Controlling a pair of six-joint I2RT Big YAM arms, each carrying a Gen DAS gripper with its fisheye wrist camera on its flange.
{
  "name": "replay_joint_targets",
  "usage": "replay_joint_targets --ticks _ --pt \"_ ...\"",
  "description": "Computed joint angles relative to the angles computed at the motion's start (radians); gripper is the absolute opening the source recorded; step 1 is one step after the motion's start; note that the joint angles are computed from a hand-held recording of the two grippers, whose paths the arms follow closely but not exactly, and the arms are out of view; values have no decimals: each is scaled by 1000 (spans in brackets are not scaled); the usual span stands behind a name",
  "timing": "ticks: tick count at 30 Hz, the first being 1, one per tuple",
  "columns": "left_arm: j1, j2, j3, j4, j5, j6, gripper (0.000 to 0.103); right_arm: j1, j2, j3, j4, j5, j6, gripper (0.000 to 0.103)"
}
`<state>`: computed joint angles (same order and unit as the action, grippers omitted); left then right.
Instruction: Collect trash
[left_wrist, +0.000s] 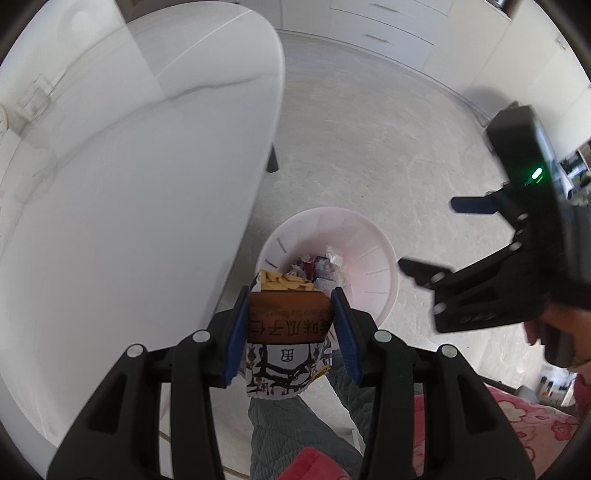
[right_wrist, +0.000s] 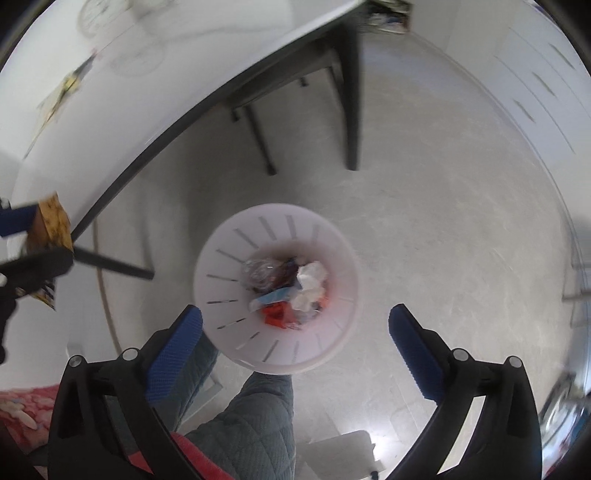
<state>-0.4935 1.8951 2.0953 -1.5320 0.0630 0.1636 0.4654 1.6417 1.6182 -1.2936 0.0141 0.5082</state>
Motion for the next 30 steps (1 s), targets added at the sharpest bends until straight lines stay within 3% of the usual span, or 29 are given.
replay_joint_targets --ticks 3,5,7,10,17,23,30 --pt "-7 5 -11 9 20 29 42 -19 -34 -20 -2 22 23 100" --pt "-12 20 -21 10 48 42 48 -24 -53 -35 2 44 33 100" --pt "-21 49 -21 9 69 57 74 -32 -66 -53 11 59 42 100" --pt "-43 73 -60 48 65 73 90 -43 -72 -79 5 63 60 100" --pt "-87 135 -96 39 1 69 91 -59 -87 -138 7 60 84 100" --pt "-90 92 -115 65 16 68 91 -69 -97 -163 13 68 95 100" --pt "-54 23 -41 31 53 38 93 -82 -102 -138 10 72 90 100"
